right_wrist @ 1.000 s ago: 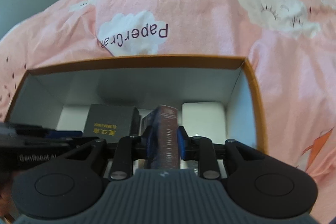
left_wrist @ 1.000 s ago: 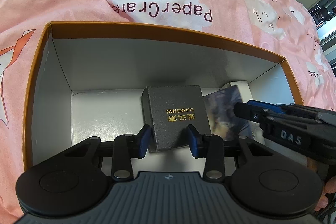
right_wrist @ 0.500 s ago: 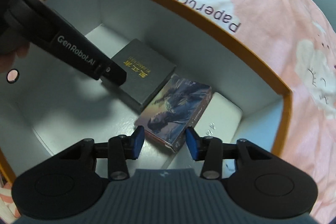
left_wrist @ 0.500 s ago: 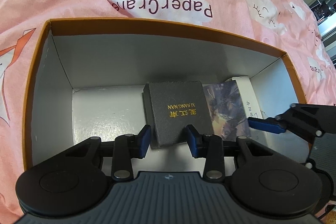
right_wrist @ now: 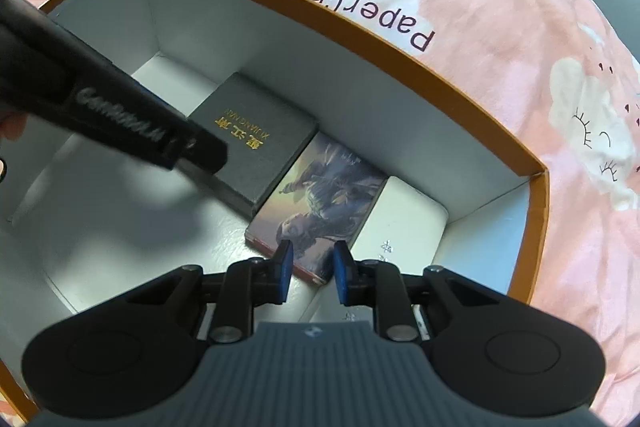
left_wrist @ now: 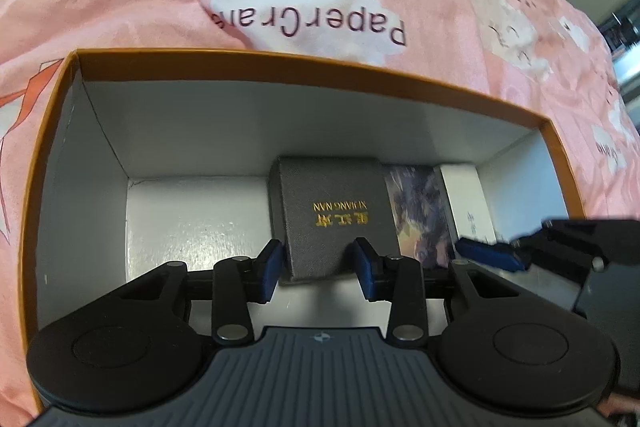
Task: Organize objects
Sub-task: 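Lower the dark photo card into the orange box and open the right tool, then grasp the pink cartoon pouch with the right tool while the left tool reaches the pink wallet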
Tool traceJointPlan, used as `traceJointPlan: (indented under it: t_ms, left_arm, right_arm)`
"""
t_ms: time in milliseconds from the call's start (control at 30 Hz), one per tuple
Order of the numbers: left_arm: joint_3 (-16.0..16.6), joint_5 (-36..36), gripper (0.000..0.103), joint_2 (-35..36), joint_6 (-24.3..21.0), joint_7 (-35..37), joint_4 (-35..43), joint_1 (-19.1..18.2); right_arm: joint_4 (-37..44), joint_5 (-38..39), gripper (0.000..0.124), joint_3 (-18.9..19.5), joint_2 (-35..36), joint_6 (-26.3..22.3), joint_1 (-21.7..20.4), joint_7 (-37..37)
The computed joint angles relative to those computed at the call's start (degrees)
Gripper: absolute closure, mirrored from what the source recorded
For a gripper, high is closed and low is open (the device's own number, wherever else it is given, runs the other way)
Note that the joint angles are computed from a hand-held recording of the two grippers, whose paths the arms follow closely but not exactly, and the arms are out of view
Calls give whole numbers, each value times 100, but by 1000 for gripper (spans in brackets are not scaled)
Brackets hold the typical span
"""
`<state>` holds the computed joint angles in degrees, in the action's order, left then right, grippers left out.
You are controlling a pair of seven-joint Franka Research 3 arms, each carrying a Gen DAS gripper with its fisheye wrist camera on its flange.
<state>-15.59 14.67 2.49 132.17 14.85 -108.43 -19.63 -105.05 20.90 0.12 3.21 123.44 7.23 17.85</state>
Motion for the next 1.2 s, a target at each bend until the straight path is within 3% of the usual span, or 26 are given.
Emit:
traceJointPlan:
  t_ms: [233,300,467,533,667,767,867,967,1200]
  left_arm:
    - [19,258,57,-145,296,-576,-263,17]
    - [-7,615,54,-200,188,-947,-261,-10]
    - [-145,1880,48,-513,242,-1970,-388,-91]
    - [-237,2296,48,-630,302,-2140,-401,-123]
    - [-455,2893,48,-720,-25,-2063,-206,-271]
    - [-533,2903,48,-772,-65,-1860,-121,-394]
    - [-629,2968,48,-963,181,-2032,-254,-495]
    - [-731,2908,48,-1186,450,-2084,-413,-574]
    - [-961,2334,59,-1547,439,-1878,-696,-767]
  right_arm:
    - [-212,210,98,-34,-239,224,-35,-4]
    - [-322,370,88,-63,-378,279,-55,-43]
    - [-529,918,86,-195,-730,292,-123,-80]
    - [-532,1291,85,-297,-839,104,-173,-135]
    - [-580,2023,78,-515,-1124,-574,-333,-44]
    - [-549,2438,77,-671,-1217,-872,-452,125]
    - [-932,2835,65,-855,-1619,-1011,-597,99]
    - [-1528,3082,65,-986,-2197,-980,-643,84]
    - [-2465,2996,65,-1249,-3126,-844,-829,17]
